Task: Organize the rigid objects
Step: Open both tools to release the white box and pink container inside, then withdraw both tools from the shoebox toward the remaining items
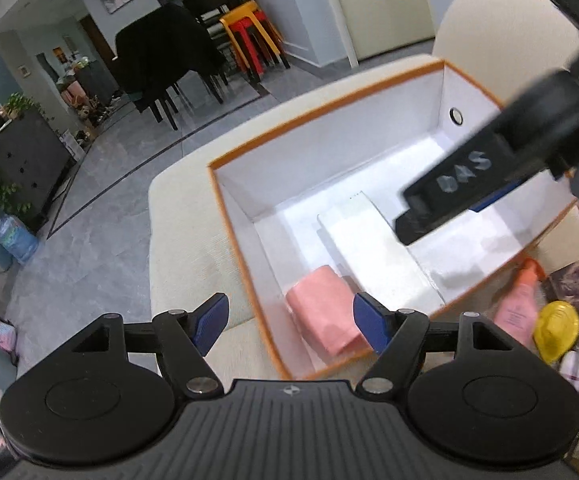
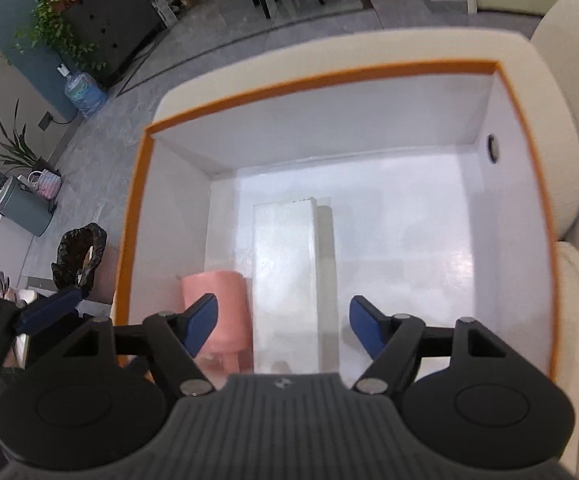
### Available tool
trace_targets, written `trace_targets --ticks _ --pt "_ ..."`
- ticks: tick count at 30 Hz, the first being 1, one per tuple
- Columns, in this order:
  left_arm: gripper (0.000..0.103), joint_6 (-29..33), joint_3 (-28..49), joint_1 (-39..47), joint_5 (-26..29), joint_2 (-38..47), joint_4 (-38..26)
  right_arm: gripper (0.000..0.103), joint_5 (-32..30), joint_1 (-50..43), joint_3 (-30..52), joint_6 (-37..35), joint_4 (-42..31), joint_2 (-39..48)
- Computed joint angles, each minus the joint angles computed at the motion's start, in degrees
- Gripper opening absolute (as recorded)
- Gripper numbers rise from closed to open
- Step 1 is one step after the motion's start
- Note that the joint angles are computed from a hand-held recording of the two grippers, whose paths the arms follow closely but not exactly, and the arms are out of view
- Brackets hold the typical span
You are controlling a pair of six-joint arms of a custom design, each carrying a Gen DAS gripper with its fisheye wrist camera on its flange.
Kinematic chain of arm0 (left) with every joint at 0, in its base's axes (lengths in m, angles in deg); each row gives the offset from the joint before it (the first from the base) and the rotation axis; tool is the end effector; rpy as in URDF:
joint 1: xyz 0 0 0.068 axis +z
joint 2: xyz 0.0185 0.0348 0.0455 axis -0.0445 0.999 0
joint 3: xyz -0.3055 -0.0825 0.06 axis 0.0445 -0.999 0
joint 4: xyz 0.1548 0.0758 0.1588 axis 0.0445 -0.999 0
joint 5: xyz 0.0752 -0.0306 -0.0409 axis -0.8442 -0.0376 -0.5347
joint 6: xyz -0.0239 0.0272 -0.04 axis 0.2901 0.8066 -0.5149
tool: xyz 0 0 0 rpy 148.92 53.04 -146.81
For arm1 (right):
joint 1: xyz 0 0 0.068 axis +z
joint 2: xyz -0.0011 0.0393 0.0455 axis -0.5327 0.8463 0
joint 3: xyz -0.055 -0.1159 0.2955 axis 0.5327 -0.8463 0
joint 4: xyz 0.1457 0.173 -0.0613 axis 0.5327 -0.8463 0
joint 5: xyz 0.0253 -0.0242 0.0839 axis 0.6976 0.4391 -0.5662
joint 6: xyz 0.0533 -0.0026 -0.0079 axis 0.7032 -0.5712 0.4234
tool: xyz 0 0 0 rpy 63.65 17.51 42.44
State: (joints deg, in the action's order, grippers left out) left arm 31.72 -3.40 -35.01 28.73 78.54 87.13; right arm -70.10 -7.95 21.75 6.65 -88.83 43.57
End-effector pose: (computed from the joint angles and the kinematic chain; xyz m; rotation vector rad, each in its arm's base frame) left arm 0.2285 -0.1283 0.2093 0.5366 2.3398 0.2681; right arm 0.3481 0.1640 0.1758 -0.0403 2.6120 0.5754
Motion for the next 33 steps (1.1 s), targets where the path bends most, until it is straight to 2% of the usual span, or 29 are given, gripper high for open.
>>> trace_targets --ticks 3,5,10,19,21,22,28,33 --pt "0.084 -0.94 -2.96 0.85 0.55 -3.59 0.76 0.073 2.17 1.39 -5.92 -0.26 3.2 -4.93" --pt "0.084 -1.72 -5.39 2.14 2.34 -6.38 1.97 0.078 4.34 2.68 -10.1 -0.44 5.82 -7.95" --pt "0.084 -4.43 -12.36 3.81 6.08 -12.63 4.77 0.078 11.16 7.01 -22.18 0.39 12.38 -15.62" --pt "0.084 -13.43 -22.08 -2.79 5.52 -19.76 6.56 0.078 21.35 15.93 -41.03 7.66 25.36 -19.71" --pt "0.084 -15.54 -23.79 -4.96 4.87 -22.12 5.63 0.084 24.97 18.65 -43.79 10.3 26.46 -19.57" --pt "0.084 -16.34 -24.62 -5.99 4.67 -22.33 6.21 0.087 26.19 19.63 -45.04 11.68 27.0 -19.37" --pt "0.084 -18.95 -29.7 -11.5 2.71 -21.27 11.77 0.087 29.14 24.38 -52.62 18.31 33.99 -17.35" --pt "0.084 -15.36 -35.2 -11.73 3.2 -17.38 20.56 0.087 32.17 26.28 -57.91 18.79 39.08 -18.35"
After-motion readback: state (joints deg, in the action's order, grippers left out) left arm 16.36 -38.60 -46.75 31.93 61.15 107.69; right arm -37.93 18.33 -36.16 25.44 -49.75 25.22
